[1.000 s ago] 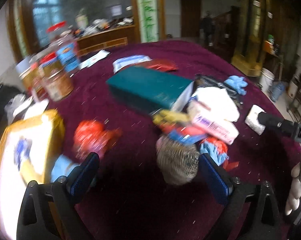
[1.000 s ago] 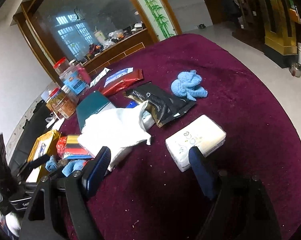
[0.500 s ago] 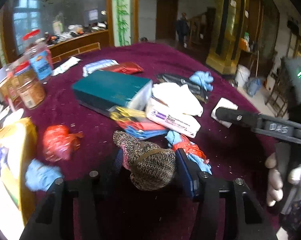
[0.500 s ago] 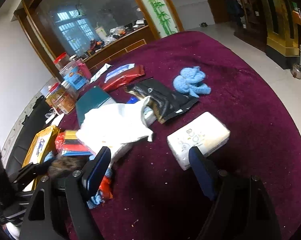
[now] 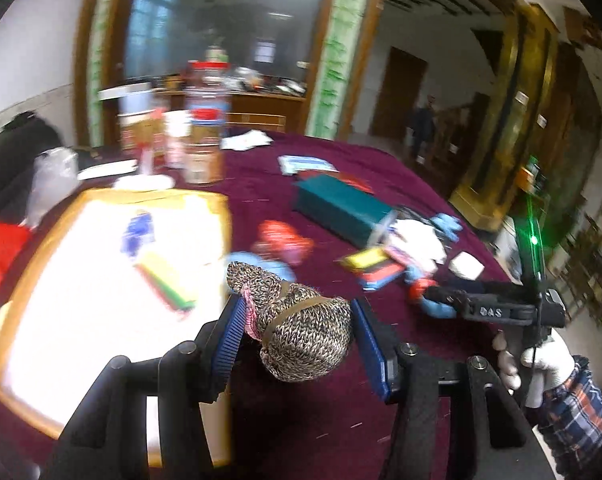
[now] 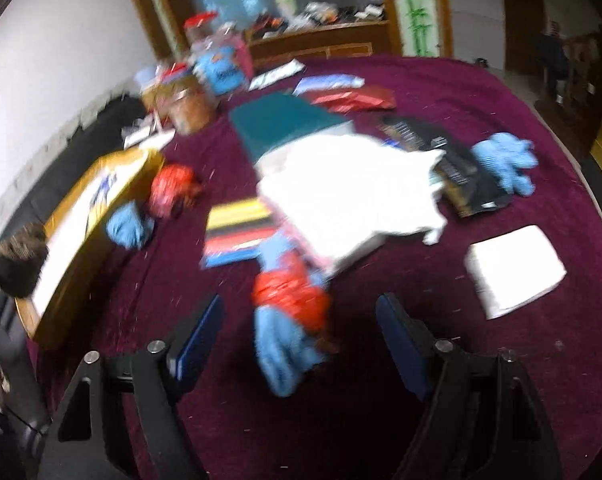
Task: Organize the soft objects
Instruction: 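Grasp the brown knitted ball with the left tool, then drop knitted ball in tray with left tool while right tool carries blue cloth with red bag there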
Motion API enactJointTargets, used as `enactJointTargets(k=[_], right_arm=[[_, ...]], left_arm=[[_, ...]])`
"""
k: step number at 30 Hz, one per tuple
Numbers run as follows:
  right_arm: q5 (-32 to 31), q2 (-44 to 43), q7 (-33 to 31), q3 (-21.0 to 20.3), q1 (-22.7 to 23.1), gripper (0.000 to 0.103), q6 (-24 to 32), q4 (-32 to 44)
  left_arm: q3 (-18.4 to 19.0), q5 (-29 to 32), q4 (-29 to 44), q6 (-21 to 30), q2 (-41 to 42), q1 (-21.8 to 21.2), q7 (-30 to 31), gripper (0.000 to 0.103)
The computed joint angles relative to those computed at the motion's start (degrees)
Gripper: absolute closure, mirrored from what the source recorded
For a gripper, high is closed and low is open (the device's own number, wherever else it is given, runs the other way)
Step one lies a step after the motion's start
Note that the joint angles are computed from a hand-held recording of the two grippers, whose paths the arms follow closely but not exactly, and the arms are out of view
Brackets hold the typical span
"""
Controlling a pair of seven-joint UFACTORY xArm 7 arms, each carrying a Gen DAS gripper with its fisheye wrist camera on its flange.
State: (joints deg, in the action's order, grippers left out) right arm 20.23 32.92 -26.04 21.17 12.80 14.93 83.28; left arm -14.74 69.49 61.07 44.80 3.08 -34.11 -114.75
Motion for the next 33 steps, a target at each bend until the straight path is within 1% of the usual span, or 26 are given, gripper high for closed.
enactJointTargets(k=[2, 3, 4, 5, 6, 7, 9, 11, 14, 15, 17, 19, 21, 23, 25, 26, 28, 29, 31, 32, 33], right_arm=[[-2.89, 0.56, 2.1, -2.89, 3.02, 0.045, 1.96, 1.16], [-4.55, 0.84, 3.75, -4.64, 4.65, 0.065, 3.12, 1.87], [-6.16, 0.74, 5.53, -6.37, 6.21, 0.069, 2.84, 1.82], [-6.49, 0.61, 5.73, -6.05, 6.01, 0.069, 2.44, 1.55], [-6.04, 0.51, 5.22, -4.76, 5.02, 0.07, 2.75, 1.35], [-6.16, 0.16, 5.51, -4.61, 5.0, 0.07, 2.99, 0.98], [-6.63, -0.95, 6.11, -4.73, 5.17, 0.07, 3.09, -0.14], [-6.19, -2.83, 5.96, -3.95, 4.62, 0.07, 3.12, -2.05], [-4.27, -6.46, 4.19, -1.77, 3.52, 0.07, 2.57, -5.24], [-2.8, -7.29, 2.92, -0.31, 2.83, 0.07, 2.91, -5.62], [-0.44, -7.93, 0.94, 1.36, 2.65, 0.07, 4.51, -4.92], [1.33, -7.97, -0.48, 2.07, 3.66, 0.07, 6.49, -3.42], [1.89, -7.42, -0.83, 1.71, 5.75, 0.07, 8.28, -1.51], [1.15, -5.97, -0.04, 0.83, 8.62, 0.07, 10.27, 1.51], [0.02, -4.58, 0.95, -0.06, 11.23, 0.07, 11.63, 4.11], [-1.23, -3.11, 1.93, -0.6, 13.13, 0.07, 12.92, 6.67], [-2.92, -0.37, 3.29, -1.33, 15.68, 0.07, 15.39, 11.09], [-3.88, 1.3, 4.14, -1.7, 17.1, 0.07, 17.03, 13.79], [-6.37, 6.32, 6.23, -2.69, 20.53, 0.07, 22.38, 21.91], [-7.05, 8.23, 7.07, -3.19, 21.87, 0.07, 24.78, 25.24], [-8.48, 11.69, 8.57, -3.85, 23.94, 0.07, 28.3, 30.97]], left_arm=[[-0.17, -1.07, -4.29, 1.37, -3.73, 0.21, -2.6, 0.046], [-0.55, -1.85, -7.07, 2.31, -6.15, 0.57, -4.43, 0.046], [-1.16, -2.53, -8.86, 3.04, -7.71, 1.07, -5.62, 0.046], [-1.74, -3.32, -11.01, 3.6, -9.61, 1.62, -6.92, 0.046], [-2.31, -4.04, -13.1, 3.76, -11.51, 2.27, -8.06, 0.045], [-2.86, -4.69, -15.54, 3.83, -13.62, 2.96, -9.58, 0.045], [-3.92, -5.9, -18.2, 3.79, -16.01, 4.28, -10.58, 0.045], [-4.59, -7.17, -20.88, 3.29, -18.82, 5.66, -10.71, 0.045], [-4.37, -9.09, -22.45, 1.28, -20.42, 8.32, -7.98, 0.045], [-3.57, -9.42, -22.94, -0.75, -20.59, 9.54, -6.7, 0.045], [-1.5, -11.14, -23.33, -4.88, -19.95, 11.99, -2.81, 0.045], [0.01, -12.23, -22.45, -8.08, -17.9, 14.66, 0.73, 0.045], [1.1, -13.93, -21.52, -10.64, -15.71, 17.11, 3.98, 0.045], [1.89, -15.25, -19.63, -11.94, -13.01, 19.11, 7.4, 0.045], [2.28, -16.66, -16.99, -10.12, -10.22, 19.98, 10.96, 0.041], [2.91, -17.84, -16.03, -9.95, -8.98, 20.3, 12.56, 0.04], [4.27, -19.71, -15.62, -11.29, -7.95, 20.87, 14.1, 0.03], [4.99, -20.58, -16.27, -12.98, -8.03, 21.3, 13.91, 0.028], [6.21, -22.37, -19.01, -18.39, -9.26, 22.54, 12.37, 0.026], [6.06, -21.73, -20.64, -20.13, -10.61, 23.24, 10.25, 0.026], [5.33, -20.64, -21.67, -20.68, -11.82, 23.88, 8.24, 0.026]])
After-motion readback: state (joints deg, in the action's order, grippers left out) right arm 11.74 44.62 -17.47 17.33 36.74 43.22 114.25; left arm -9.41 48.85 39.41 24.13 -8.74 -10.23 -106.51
